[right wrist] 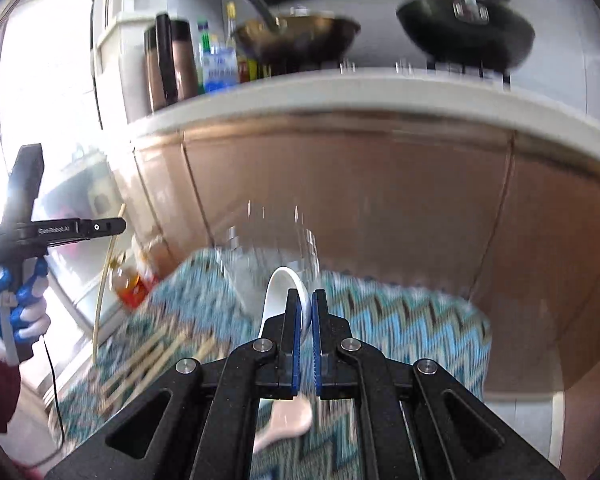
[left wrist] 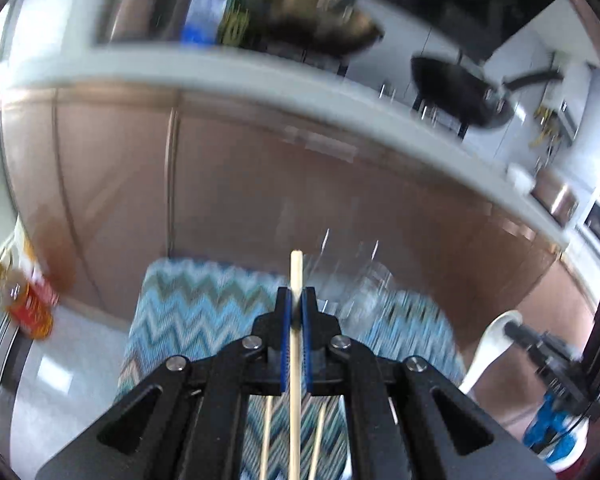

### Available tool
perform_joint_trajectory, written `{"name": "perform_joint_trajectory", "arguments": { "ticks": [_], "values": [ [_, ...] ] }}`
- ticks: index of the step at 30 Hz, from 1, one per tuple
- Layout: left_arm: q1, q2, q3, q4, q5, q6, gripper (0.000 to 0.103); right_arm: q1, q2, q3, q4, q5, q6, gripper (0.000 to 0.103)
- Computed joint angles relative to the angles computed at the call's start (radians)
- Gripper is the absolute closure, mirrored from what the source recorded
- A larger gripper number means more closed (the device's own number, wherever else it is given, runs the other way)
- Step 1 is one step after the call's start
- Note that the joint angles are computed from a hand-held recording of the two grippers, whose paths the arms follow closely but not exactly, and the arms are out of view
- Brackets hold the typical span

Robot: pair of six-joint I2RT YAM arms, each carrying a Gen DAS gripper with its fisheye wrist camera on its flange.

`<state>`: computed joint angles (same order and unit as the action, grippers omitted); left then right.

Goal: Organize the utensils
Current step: 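Lift the chopstick with left tool while right tool lifts the spoon toward the wire holder, then drop the chopstick into the holder with left tool while right tool releases the spoon there, then withdraw both tools from the holder back over the utensils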

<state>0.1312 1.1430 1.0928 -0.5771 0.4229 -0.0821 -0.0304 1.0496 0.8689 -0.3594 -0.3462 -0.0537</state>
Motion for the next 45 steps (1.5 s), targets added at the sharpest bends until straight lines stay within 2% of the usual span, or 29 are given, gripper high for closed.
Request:
{"name": "perform_joint_trajectory", "arguments": {
  "ticks": [6, 13, 16, 19, 22, 27, 30, 32, 34, 35, 37, 45],
  "values": [
    [-0.094, 0.098, 0.109, 0.246, -0.104, -0.191, 0.099, 0.125, 0.146, 0.087, 0.198, 0.178, 0.096, 0.098],
    [-0.2, 0.244, 0.086, 0.585, -0.36, -0.314, 0.098, 0.226, 0.322, 0.095, 0.457, 0.399, 0.095, 0.098],
    [-0.243, 0.298, 0.065, 0.677, -0.461, -0.319, 0.099, 0.227, 0.391, 0.076, 0.539, 0.432, 0.099, 0.098],
    [-0.268, 0.348, 0.037, 0.736, -0.506, -0.32, 0.098, 0.233, 0.436, 0.046, 0.616, 0.457, 0.102, 0.098],
    [-0.304, 0.399, -0.002, 0.83, -0.592, -0.296, 0.098, 0.251, 0.483, 0.017, 0.702, 0.501, 0.093, 0.098],
    [-0.328, 0.444, -0.065, 0.933, -0.652, -0.277, 0.097, 0.275, 0.541, -0.018, 0.782, 0.526, 0.091, 0.098],
    [-0.33, 0.45, -0.089, 0.966, -0.671, -0.255, 0.096, 0.275, 0.55, -0.051, 0.808, 0.507, 0.119, 0.09],
    [-0.338, 0.438, -0.121, 1.0, -0.705, -0.231, 0.092, 0.273, 0.542, -0.06, 0.805, 0.489, 0.137, 0.072],
    [-0.33, 0.412, -0.151, 1.022, -0.7, -0.222, 0.084, 0.282, 0.526, -0.08, 0.823, 0.507, 0.14, 0.063],
    [-0.325, 0.394, -0.171, 1.036, -0.695, -0.225, 0.08, 0.281, 0.519, -0.086, 0.824, 0.507, 0.143, 0.062],
    [-0.308, 0.35, -0.2, 1.038, -0.684, -0.22, 0.077, 0.28, 0.481, -0.098, 0.807, 0.511, 0.155, 0.06],
    [-0.232, 0.079, -0.288, 0.899, -0.61, -0.149, 0.072, 0.315, 0.23, -0.159, 0.664, 0.568, 0.178, 0.056]
  ]
}}
